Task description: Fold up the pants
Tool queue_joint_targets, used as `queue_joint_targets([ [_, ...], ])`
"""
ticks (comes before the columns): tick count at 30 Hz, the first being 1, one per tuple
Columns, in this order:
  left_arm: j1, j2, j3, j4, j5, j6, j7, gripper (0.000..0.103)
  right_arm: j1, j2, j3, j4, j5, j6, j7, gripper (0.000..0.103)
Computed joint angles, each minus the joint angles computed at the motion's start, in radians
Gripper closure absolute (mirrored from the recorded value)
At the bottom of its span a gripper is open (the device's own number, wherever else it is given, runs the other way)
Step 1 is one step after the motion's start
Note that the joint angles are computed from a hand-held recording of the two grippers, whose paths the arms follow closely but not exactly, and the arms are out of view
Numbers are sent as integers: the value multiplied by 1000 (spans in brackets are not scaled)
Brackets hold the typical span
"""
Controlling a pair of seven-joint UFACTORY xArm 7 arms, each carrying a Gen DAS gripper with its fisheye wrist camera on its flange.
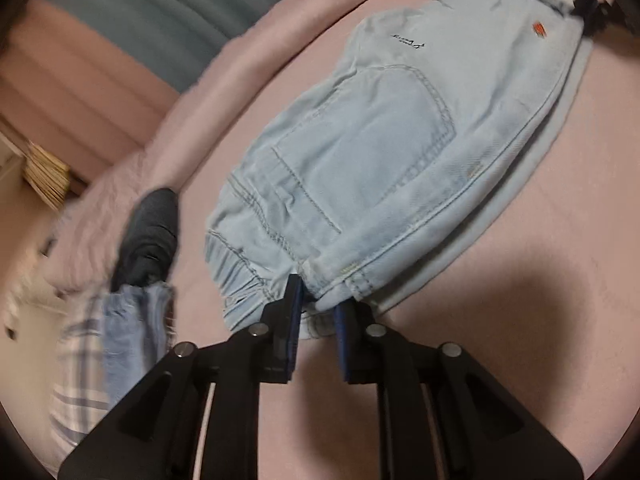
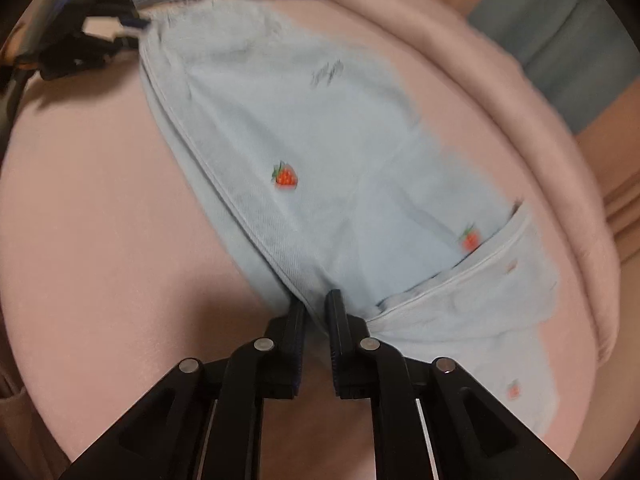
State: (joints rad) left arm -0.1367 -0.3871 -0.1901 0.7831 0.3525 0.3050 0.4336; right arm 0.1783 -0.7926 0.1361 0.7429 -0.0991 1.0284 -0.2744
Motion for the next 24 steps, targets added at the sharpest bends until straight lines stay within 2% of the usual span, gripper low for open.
queue_joint_targets([
  [1, 15, -13, -11, -2, 13, 9, -17, 75, 2, -31, 4, -19, 11, 8, 19, 91],
  [2, 21, -22, -11, 5, 12, 31, -26, 69, 5, -24, -7, 0, 26, 29, 20, 78],
  [3, 15, -28, -2, 17, -4, 68, -23, 38, 21, -20, -42, 34, 78, 76, 17, 62],
  [4, 11, -37, 9, 30, -63, 116, -1, 0, 30, -29, -72, 58, 122, 109, 17, 54],
  [5, -28, -57, 55, 23, -96, 122, 1, 3, 27, -34, -83, 67, 139, 117, 17, 46],
  [8, -65, -83, 100, 51, -221, 179, -4, 5, 12, -78, -132, 79, 210, 82, 33, 46],
  [11, -151, -65, 138, 120, -406, 217, -13, 5, -22, -47, -180, 87, 292, -30, 90, 46],
  [13, -220, -29, 150, 174, -532, 232, -12, 4, -53, 14, -183, 81, 322, -124, 145, 46],
  [15, -266, 21, 134, 225, -630, 236, -29, 4, -55, 50, -184, 57, 345, -147, 180, 46],
  [18, -321, 123, 103, 315, -767, 271, -75, 4, -81, 93, -156, 25, 298, -61, 221, 47],
  [19, -329, 170, 83, 351, -796, 280, -101, 4, -93, 65, -146, 1, 315, -92, 187, 47],
  [20, -328, 193, 63, 372, -799, 286, -125, 4, -67, 58, -167, 7, 303, -80, 194, 47],
  [21, -333, 239, 40, 412, -804, 299, -158, 4, -63, 66, -191, 43, 326, -31, 203, 47],
  [22, -333, 262, 31, 431, -813, 303, -159, 4, -54, 61, -232, 62, 381, -21, 205, 47],
  [24, -344, 309, 5, 468, -841, 301, -147, 4, -66, 61, -275, 86, 435, -61, 204, 47],
])
